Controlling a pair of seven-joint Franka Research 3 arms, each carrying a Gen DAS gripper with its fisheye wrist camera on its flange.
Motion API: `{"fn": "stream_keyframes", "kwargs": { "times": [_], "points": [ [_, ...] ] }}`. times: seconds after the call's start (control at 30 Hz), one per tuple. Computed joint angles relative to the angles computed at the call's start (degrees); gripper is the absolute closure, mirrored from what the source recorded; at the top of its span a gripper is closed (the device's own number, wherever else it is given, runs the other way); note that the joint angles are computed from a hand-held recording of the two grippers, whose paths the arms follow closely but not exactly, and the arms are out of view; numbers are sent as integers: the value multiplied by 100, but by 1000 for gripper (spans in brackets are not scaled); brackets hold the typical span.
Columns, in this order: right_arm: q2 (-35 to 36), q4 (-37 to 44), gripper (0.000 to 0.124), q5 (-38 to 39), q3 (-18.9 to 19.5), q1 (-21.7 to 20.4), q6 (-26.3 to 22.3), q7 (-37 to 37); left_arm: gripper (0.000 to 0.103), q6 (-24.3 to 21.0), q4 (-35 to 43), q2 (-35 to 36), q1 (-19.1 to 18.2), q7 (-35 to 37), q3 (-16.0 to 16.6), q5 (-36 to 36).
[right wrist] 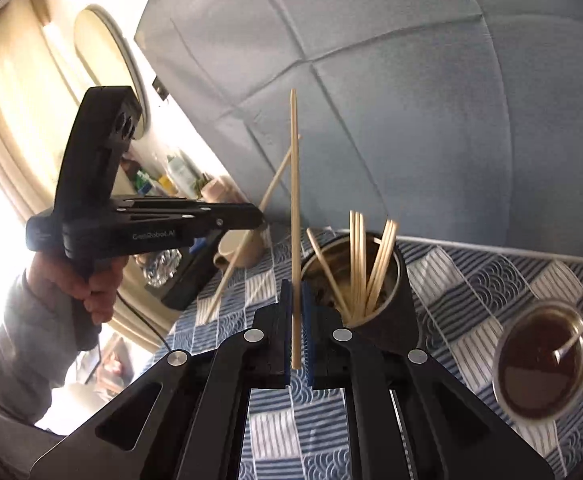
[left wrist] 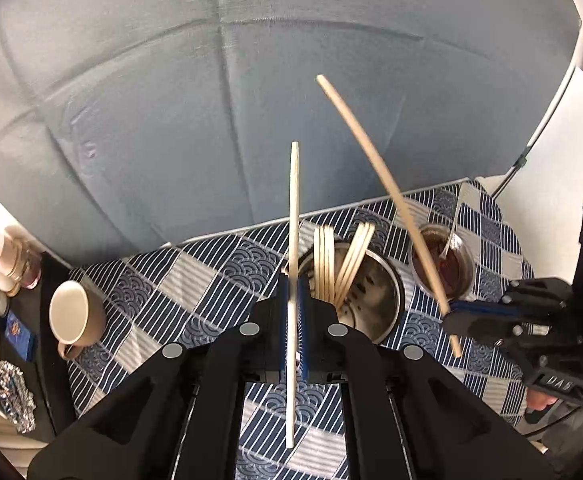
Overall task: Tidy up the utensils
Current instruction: 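Lift both held sticks and lower them into the black cup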
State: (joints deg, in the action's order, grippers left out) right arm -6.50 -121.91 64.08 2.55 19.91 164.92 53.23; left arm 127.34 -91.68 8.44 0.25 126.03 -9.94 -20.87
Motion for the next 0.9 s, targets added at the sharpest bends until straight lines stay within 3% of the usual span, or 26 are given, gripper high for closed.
{"fn": "stream_keyframes", "kwargs": {
  "times": [0.17,0.23,0.3,0.37,0.6,0.73,0.9],
  "points": [
    [375,400,119,881,-78,-87,-129,-856,98,125,391,348,-54,-99,-71,101],
    [492,503,119,1044,-24,-159,-60,-1043,98,152,488,437,-48,-104,-117,110],
    [588,587,119,1081,8,-245,-134,-1123,98,467,410,439,-124,-90,-133,390],
    [715,684,119,935,51,-310,-101,-1056,98,431,526,537,-125,-15,-196,393],
    [988,952,119,883,199,-477,-75,-1066,98,151,918,823,5,164,-394,-175],
    [1006,949,119,1173,269,-506,-26,-1378,98,278,830,846,59,220,-433,-445],
    [916,755,119,1652,291,-476,-7,-1745,98,686,315,706,279,665,-539,-1383]
  ]
}}
